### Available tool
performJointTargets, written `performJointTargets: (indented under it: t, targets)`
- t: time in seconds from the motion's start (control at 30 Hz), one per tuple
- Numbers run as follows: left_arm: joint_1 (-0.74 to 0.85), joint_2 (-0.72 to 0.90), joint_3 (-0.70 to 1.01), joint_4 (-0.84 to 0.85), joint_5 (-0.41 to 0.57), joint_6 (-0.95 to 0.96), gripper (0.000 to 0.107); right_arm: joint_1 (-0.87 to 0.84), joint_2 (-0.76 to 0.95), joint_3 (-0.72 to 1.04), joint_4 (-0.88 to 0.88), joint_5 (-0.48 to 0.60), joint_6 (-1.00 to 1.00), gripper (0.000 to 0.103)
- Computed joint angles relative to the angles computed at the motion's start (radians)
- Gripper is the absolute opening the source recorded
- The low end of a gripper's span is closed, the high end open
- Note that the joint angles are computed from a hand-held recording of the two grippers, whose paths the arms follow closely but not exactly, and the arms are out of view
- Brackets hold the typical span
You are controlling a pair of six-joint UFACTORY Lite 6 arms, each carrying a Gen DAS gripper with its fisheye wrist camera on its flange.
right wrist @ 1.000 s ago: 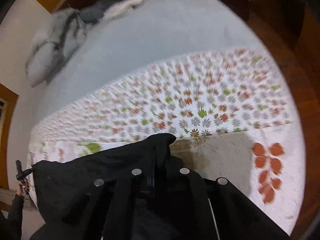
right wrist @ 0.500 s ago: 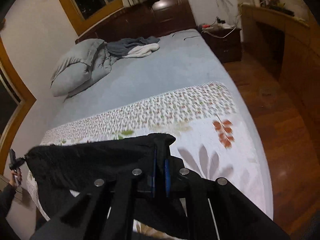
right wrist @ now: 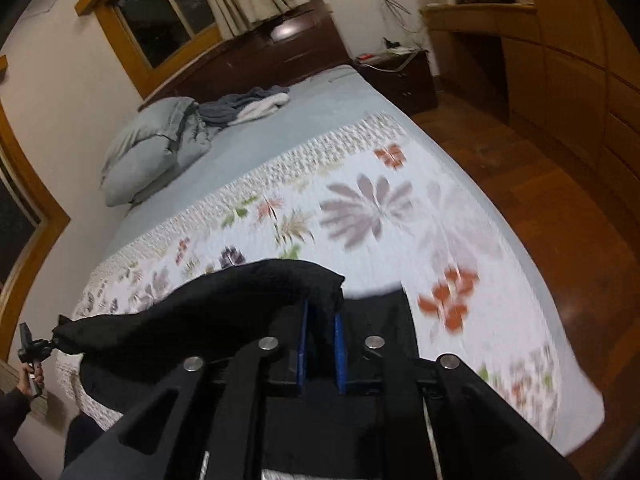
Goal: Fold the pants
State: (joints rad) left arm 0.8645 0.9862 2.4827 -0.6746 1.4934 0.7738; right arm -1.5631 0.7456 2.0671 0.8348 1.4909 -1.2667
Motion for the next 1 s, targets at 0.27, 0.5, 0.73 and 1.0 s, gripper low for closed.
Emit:
performJointTargets:
  t: [0.27, 0.5, 0.73, 1.0]
  targets:
    - [0.002, -0.201, -0.452, 0.169, -0.255, 0.139, 0.028, -0.12, -0.164, -0.415, -0.116, -0.148, -0.168, 0.046]
    - [0.081, -0.264, -0.562, 0.232, -0.383, 0.124, 0.055, -0.254, -0.011, -0.287, -0.112, 0.037, 0.048, 0.062]
    - [0.182, -0.391, -0.657, 0.051, -0.301, 0.146, 0.09, -0.273, 0.033, -0.384, -0.025, 0.123, 0.214, 0.064]
    - [0.12, -0.461, -0.89, -0.043, -0.253, 0.078, 0.093, -0.229, 0.062, -0.508, 0.055, -0.007, 0.306, 0.067]
